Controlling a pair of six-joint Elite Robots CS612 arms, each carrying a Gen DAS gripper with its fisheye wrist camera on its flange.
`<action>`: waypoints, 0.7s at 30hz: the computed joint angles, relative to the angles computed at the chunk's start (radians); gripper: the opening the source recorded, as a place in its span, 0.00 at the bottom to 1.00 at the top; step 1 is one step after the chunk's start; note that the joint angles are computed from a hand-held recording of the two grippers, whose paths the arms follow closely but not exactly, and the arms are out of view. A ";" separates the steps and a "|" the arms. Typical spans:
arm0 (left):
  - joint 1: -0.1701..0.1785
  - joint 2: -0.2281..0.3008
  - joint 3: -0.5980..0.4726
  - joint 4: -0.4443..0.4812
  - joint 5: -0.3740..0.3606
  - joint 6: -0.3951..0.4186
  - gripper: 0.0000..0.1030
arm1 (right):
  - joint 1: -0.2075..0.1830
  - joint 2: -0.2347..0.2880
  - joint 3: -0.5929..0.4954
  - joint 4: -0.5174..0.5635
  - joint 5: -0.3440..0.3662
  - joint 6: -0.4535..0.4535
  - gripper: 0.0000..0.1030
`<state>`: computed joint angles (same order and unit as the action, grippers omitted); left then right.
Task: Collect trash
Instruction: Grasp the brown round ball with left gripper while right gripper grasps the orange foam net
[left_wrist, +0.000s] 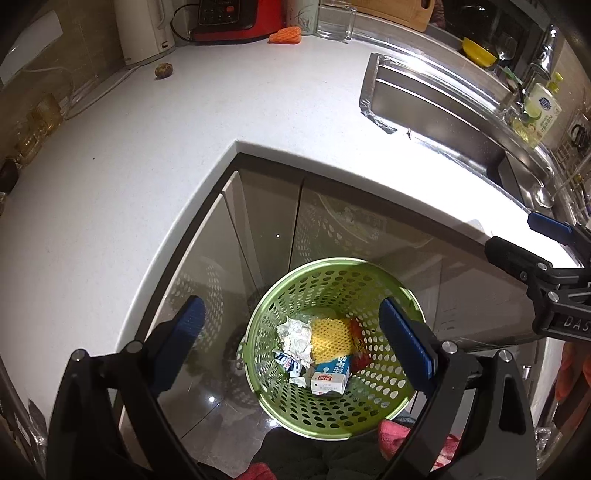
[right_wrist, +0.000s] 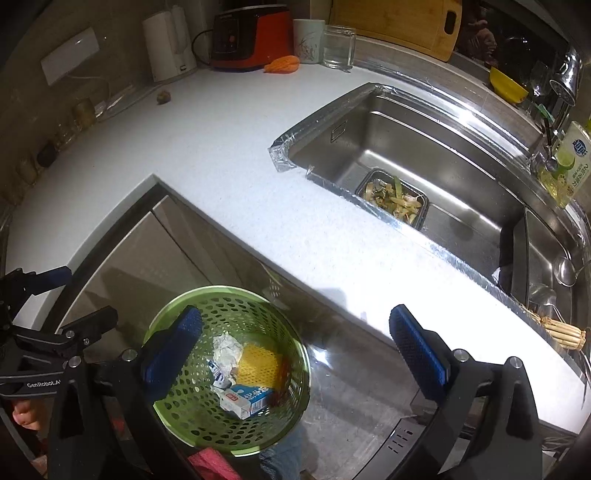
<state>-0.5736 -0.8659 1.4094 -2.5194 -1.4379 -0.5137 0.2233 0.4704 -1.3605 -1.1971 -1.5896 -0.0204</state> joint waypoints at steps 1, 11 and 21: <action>0.003 0.005 -0.010 0.005 0.002 -0.004 0.88 | -0.001 -0.006 0.012 -0.009 0.002 -0.004 0.98; 0.037 0.052 -0.105 0.050 0.029 -0.048 0.88 | -0.004 -0.063 0.137 -0.102 0.034 -0.034 0.98; 0.099 0.142 -0.273 0.091 0.120 -0.091 0.88 | -0.008 -0.146 0.339 -0.228 0.093 -0.077 0.98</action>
